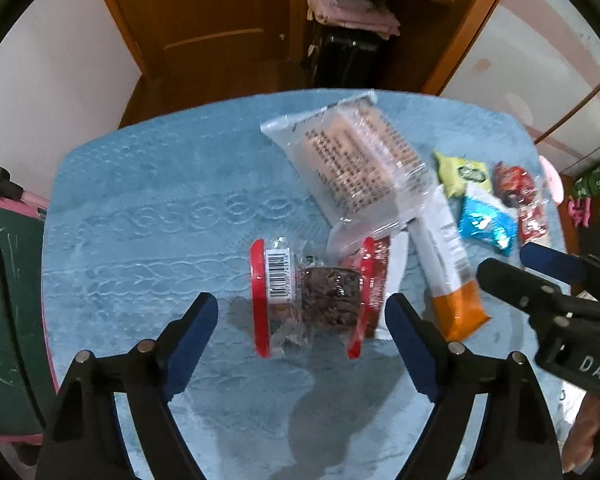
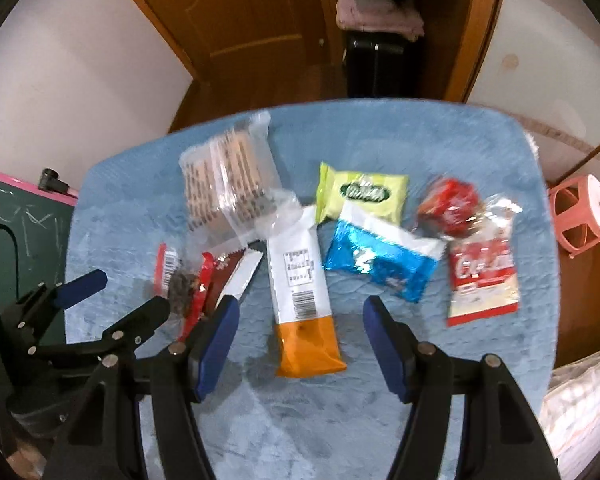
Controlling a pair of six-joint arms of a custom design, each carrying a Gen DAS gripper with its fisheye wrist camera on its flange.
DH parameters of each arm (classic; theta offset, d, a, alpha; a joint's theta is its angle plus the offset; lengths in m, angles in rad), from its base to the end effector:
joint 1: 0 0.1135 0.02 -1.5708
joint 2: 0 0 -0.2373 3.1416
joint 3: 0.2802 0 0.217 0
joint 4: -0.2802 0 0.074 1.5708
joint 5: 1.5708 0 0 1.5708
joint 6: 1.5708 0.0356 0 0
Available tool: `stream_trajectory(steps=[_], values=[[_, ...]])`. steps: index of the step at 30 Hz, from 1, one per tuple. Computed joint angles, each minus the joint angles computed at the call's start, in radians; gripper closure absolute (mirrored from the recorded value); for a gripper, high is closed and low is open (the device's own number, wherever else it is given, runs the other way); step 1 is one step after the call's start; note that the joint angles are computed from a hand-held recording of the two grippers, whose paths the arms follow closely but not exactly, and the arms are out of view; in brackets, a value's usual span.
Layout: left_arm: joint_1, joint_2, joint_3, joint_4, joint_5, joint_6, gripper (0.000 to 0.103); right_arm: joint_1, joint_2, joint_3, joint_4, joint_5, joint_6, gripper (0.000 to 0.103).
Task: Organize snacks
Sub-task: 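Grasp the red-label dark snack bag with left tool while right tool grasps the white-orange bar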
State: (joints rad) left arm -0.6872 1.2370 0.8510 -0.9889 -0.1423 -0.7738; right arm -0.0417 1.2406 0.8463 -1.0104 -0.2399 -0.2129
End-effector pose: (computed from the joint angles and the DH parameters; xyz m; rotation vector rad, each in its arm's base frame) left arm 0.1418 -0.1098 0.2076 -0.1458 2.8974 -0.0362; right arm 0.1768 0.0011 0.2062 -0.2798 2.9169 0.3193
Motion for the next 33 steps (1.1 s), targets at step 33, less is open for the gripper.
stream_trajectory(steps=[33], values=[[0.189,0.081,-0.181,0.364,0.313,0.005,0.026,-0.196,0.136,-0.149,0.113,0.017,-0.157,0.063]])
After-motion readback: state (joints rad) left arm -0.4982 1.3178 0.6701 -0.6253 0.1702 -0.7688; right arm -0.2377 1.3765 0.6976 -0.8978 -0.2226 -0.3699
